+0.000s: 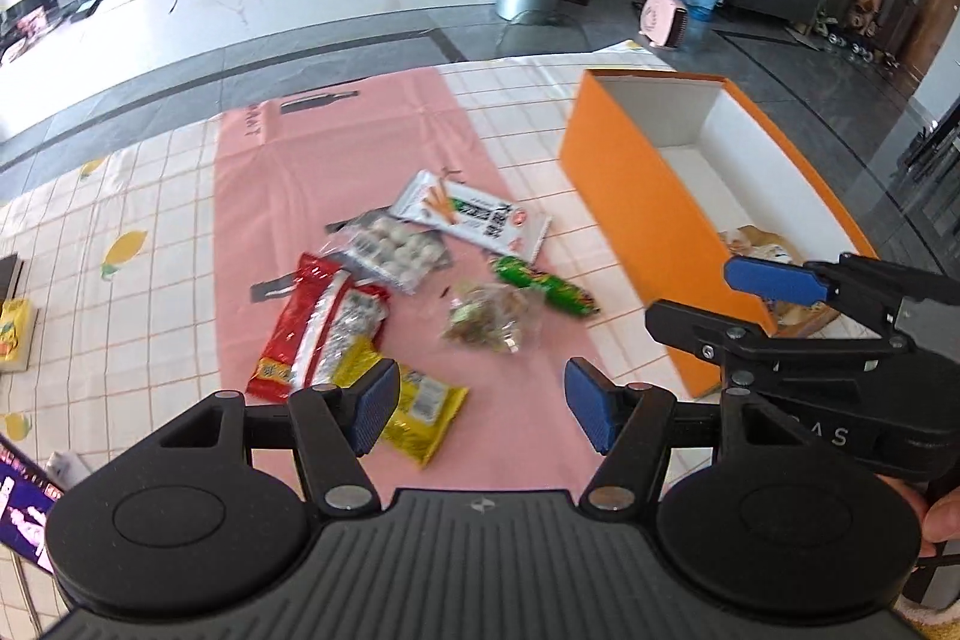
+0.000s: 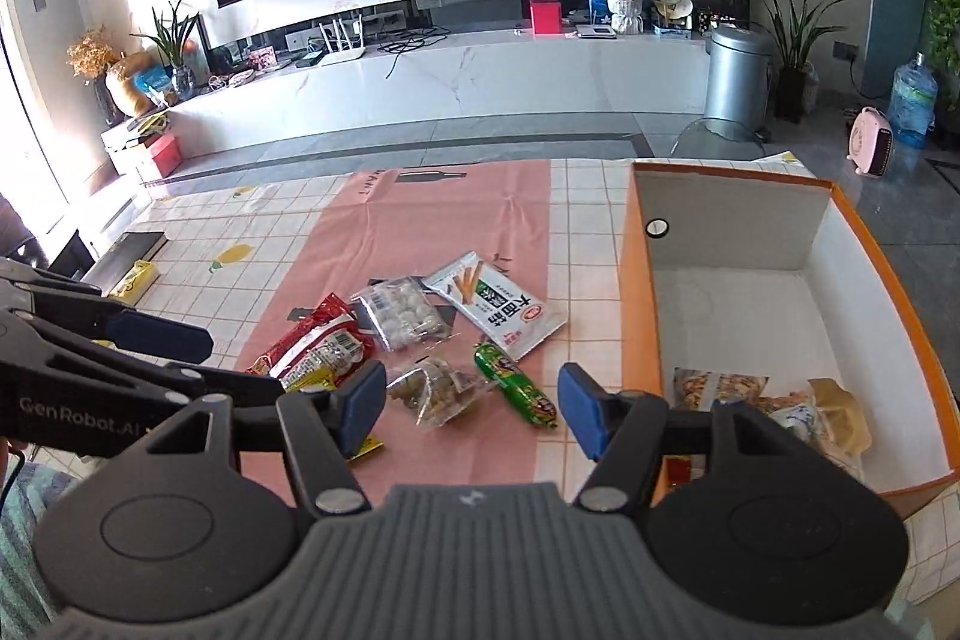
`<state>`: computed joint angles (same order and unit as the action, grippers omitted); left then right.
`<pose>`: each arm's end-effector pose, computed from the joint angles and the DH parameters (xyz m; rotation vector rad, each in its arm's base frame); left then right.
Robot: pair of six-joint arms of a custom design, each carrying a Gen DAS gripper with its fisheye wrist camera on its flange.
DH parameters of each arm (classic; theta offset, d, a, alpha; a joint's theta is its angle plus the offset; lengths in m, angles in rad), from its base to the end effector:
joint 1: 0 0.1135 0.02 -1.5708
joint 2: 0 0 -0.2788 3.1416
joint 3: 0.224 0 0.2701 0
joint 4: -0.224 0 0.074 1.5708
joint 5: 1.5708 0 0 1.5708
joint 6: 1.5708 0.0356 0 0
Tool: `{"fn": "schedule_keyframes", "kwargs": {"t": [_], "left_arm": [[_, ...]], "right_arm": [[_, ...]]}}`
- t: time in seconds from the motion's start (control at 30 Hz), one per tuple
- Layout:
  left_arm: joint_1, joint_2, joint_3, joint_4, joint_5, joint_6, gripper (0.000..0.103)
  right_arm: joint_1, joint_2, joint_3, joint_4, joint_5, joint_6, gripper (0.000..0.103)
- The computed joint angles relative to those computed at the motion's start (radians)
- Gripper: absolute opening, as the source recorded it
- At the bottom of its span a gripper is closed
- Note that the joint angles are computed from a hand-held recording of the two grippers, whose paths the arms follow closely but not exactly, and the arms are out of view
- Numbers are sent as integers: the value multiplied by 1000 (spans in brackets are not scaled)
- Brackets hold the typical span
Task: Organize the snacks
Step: 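Move both tools back over the remaining snacks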
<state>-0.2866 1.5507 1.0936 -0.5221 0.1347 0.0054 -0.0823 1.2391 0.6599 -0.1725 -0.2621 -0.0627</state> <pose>0.3230 -0.1002 0.2391 0.4246 2.5254 -0.2803 0.2615 -0.0123 0.2092 -0.1089 2.2992 0.2298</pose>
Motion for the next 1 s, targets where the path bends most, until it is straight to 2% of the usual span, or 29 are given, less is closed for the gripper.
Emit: {"fn": "schedule_keyframes", "kwargs": {"t": [0.2,0.3,0.4,0.57,0.73,0.87,1.0], "left_arm": [[106,40,-25,10,31,34,74],[141,80,-11,0,56,50,74],[148,119,6,-1,56,46,77],[140,225,60,-7,59,-71,74],[111,345,151,-56,21,-177,74],[112,416,190,-55,20,-258,74],[113,459,194,-29,13,-330,74]], "right_arm": [[80,106,-23,113,76,-3,59],[100,162,-12,151,90,-11,54],[115,227,9,183,97,-13,54],[127,343,44,246,93,-83,49],[118,462,134,238,51,-166,41],[102,563,223,198,-20,-213,41],[102,648,247,259,-23,-227,42]]}}
